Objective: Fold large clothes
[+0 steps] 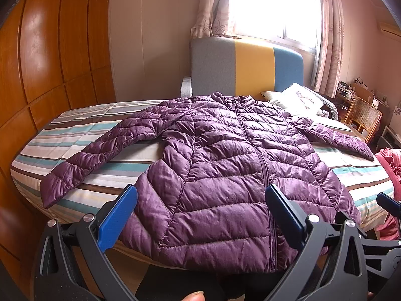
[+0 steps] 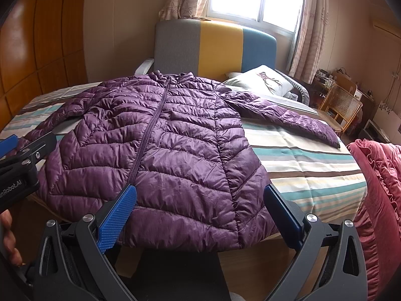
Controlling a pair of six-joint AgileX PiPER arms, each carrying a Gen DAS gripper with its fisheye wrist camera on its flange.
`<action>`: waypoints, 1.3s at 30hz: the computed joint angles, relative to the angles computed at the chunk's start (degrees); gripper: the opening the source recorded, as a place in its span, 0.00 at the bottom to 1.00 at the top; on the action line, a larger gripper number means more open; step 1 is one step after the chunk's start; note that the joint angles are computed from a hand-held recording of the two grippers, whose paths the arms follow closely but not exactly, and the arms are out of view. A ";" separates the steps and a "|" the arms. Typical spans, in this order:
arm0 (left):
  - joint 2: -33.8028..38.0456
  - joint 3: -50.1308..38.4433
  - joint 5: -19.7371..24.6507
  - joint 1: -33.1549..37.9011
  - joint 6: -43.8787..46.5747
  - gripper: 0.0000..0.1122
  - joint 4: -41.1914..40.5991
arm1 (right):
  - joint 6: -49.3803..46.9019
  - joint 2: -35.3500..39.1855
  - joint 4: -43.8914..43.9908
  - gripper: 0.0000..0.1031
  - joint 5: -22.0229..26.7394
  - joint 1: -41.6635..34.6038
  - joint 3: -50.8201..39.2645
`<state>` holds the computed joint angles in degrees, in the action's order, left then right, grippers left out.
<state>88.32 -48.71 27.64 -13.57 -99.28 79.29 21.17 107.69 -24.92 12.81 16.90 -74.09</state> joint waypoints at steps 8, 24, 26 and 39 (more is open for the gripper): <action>0.01 -0.02 -0.05 0.05 0.06 0.90 -0.08 | 0.13 0.14 -0.16 0.97 0.02 0.04 -0.06; 0.10 0.43 0.01 0.01 -0.47 0.90 -0.19 | 3.45 0.00 -4.56 0.97 0.54 0.53 0.00; 0.28 0.33 0.06 -0.05 -0.51 0.90 -0.30 | 3.85 -0.06 -5.11 0.97 0.58 0.53 0.07; 0.39 0.37 -0.07 0.03 -0.40 0.90 -0.90 | 3.25 0.27 -4.35 0.97 1.14 0.41 -0.50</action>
<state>88.71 -48.34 27.57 -13.54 -99.68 78.39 24.42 107.95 -29.27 13.95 17.31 -74.59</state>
